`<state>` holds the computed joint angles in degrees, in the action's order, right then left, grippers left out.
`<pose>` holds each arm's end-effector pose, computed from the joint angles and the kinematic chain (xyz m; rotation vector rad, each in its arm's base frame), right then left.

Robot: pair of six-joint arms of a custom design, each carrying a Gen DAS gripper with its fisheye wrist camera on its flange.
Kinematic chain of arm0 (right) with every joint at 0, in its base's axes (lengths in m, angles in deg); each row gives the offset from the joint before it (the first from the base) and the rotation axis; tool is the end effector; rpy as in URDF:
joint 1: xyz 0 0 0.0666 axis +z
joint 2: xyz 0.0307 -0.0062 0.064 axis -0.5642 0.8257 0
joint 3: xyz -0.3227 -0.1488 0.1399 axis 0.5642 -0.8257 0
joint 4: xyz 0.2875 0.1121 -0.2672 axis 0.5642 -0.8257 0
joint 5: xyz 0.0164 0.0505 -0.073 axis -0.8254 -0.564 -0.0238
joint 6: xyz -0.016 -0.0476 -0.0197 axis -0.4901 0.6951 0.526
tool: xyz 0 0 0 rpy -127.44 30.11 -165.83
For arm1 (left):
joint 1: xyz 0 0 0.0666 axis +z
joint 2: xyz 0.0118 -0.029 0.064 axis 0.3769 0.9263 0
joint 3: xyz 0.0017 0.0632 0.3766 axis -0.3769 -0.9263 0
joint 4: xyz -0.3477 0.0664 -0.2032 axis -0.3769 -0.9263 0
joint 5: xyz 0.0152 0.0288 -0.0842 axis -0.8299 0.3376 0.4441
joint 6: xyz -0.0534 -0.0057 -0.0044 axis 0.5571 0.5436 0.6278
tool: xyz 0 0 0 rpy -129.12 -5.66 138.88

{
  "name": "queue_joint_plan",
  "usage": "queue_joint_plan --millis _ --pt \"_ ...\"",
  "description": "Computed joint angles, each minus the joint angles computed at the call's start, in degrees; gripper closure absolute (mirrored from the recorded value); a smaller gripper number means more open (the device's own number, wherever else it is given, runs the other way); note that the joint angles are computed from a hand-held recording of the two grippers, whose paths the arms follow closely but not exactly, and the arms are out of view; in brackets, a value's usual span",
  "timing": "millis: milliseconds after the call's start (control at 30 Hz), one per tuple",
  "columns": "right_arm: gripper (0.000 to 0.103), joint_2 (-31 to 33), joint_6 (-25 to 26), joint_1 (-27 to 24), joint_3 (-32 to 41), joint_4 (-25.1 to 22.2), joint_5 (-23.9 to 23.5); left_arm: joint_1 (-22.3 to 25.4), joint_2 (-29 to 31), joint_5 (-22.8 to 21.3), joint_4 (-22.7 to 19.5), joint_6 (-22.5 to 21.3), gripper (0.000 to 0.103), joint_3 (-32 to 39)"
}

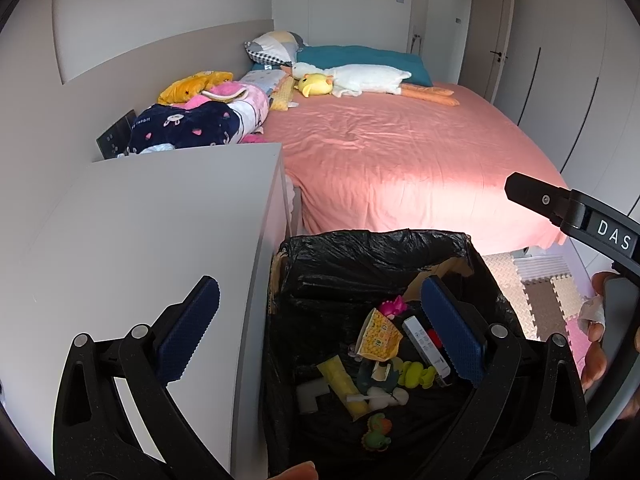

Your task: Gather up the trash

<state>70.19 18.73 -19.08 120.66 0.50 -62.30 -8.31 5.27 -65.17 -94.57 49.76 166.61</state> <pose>0.4998 0.1386 0.5024 -0.0282 2.2524 0.3729 0.4350 -0.2422 0.5071 0.0187 2.3706 -0.0191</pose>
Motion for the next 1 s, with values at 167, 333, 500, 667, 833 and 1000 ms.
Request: queue_joint_plan --millis 167,333,500,667,833,1000 --pt "0.01 -0.14 0.09 0.13 -0.2 -0.08 0.05 -0.05 0.05 -0.01 -0.01 -0.13 0.006 0.03" --pt "0.01 -0.08 0.09 0.09 -0.15 -0.07 0.06 -0.01 -0.07 0.04 0.14 -0.51 0.006 -0.27" --pt "0.01 -0.03 0.11 0.11 -0.21 -0.23 0.08 0.21 -0.32 0.88 0.45 -0.31 0.006 -0.64" --pt "0.01 -0.33 0.18 0.15 -0.74 0.03 0.04 0.34 -0.43 0.94 0.58 -0.54 0.006 -0.8" --pt "0.01 -0.28 0.22 0.15 -0.76 -0.06 0.09 0.5 -0.44 1.45 0.31 -0.77 0.006 -0.77" --pt "0.01 -0.36 0.32 0.02 -0.92 0.03 -0.04 0.38 -0.26 1.4 0.17 -1.55 0.006 -0.53"
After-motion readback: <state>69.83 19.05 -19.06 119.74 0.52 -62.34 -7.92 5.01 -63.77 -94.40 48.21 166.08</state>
